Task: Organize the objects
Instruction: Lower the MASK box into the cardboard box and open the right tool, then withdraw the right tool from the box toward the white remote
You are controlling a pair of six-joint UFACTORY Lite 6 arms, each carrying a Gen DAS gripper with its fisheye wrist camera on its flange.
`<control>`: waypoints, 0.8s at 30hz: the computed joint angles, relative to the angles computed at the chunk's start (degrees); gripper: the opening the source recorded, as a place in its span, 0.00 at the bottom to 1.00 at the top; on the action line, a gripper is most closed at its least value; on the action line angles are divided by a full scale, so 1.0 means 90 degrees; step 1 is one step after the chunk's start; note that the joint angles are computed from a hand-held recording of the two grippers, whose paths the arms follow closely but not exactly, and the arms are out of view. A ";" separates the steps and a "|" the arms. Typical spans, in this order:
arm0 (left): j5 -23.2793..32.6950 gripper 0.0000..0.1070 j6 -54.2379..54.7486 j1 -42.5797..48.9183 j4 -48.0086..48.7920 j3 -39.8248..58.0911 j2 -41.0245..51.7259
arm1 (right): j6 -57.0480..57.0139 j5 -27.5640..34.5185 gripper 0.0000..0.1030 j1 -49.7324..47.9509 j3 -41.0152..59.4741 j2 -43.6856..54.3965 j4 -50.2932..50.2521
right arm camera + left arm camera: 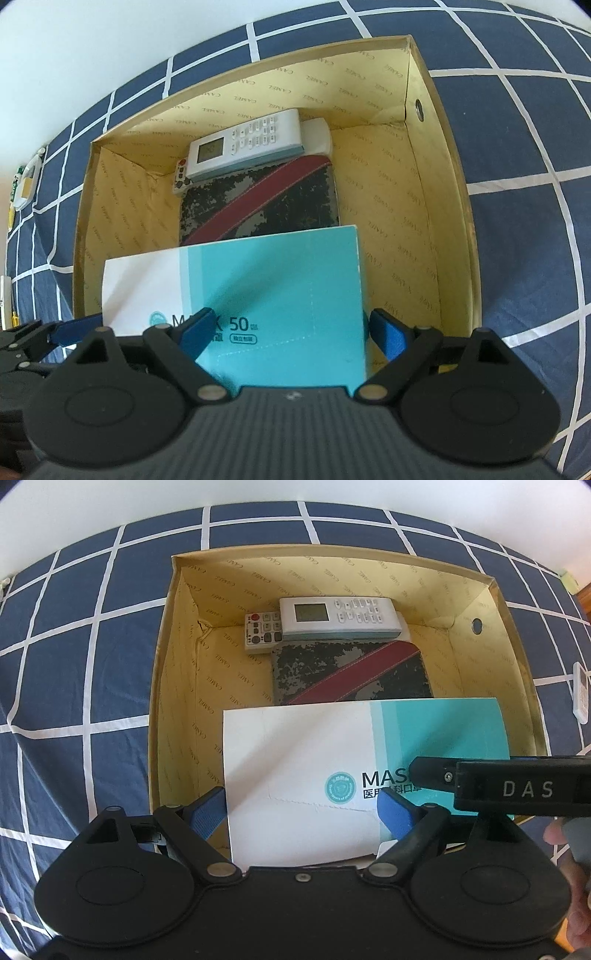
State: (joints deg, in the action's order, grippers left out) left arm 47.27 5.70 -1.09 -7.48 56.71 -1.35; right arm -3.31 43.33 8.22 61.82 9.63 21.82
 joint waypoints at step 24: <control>0.0852 0.91 -0.3361 -0.1897 0.1041 0.0300 -0.1230 | -0.2328 0.1226 0.93 -0.1668 0.0111 -0.1168 0.0449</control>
State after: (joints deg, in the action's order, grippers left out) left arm 54.94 -24.55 -18.17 1.89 59.41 -12.42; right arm -24.27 54.36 -6.79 62.82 -0.89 25.86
